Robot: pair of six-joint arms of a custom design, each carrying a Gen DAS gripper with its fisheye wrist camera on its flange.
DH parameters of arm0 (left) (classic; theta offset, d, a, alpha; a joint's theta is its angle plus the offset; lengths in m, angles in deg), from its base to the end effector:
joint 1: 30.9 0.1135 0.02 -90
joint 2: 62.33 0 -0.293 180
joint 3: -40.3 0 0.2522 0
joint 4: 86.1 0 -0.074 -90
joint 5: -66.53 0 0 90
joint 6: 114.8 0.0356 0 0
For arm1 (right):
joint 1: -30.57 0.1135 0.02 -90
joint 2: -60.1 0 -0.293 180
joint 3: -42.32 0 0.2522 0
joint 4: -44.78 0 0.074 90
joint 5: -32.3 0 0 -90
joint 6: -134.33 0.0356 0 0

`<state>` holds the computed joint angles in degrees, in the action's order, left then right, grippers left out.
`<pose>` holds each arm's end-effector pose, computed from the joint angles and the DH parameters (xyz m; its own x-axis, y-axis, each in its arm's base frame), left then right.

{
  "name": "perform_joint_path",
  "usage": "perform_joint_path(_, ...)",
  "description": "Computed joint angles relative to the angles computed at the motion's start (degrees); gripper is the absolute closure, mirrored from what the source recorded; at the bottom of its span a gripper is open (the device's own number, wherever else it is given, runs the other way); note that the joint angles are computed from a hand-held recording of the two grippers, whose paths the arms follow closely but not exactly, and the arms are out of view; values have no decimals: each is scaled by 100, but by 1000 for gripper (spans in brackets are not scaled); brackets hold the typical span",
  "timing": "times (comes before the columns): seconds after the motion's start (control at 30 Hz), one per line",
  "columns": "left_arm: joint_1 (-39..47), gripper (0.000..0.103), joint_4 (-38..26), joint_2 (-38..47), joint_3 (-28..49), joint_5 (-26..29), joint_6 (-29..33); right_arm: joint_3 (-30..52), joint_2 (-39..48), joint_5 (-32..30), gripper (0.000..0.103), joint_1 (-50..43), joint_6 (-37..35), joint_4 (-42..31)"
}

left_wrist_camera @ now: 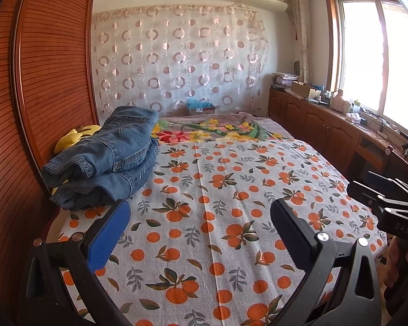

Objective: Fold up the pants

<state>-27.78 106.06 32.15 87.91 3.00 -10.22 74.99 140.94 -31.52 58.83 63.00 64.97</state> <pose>0.3027 0.0006 0.1613 -0.4704 0.2000 -0.8595 0.4501 0.8922 -0.0387 0.2145 0.0975 0.1651 -0.4177 0.1016 -0.9029 0.0549 0.9947 0.0866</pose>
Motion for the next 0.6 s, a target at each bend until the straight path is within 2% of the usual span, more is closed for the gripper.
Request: perform_joint_path(0.6,2,0,38,-6,-26,3,-9,-102,-147,-59,19,-94,-73,26)
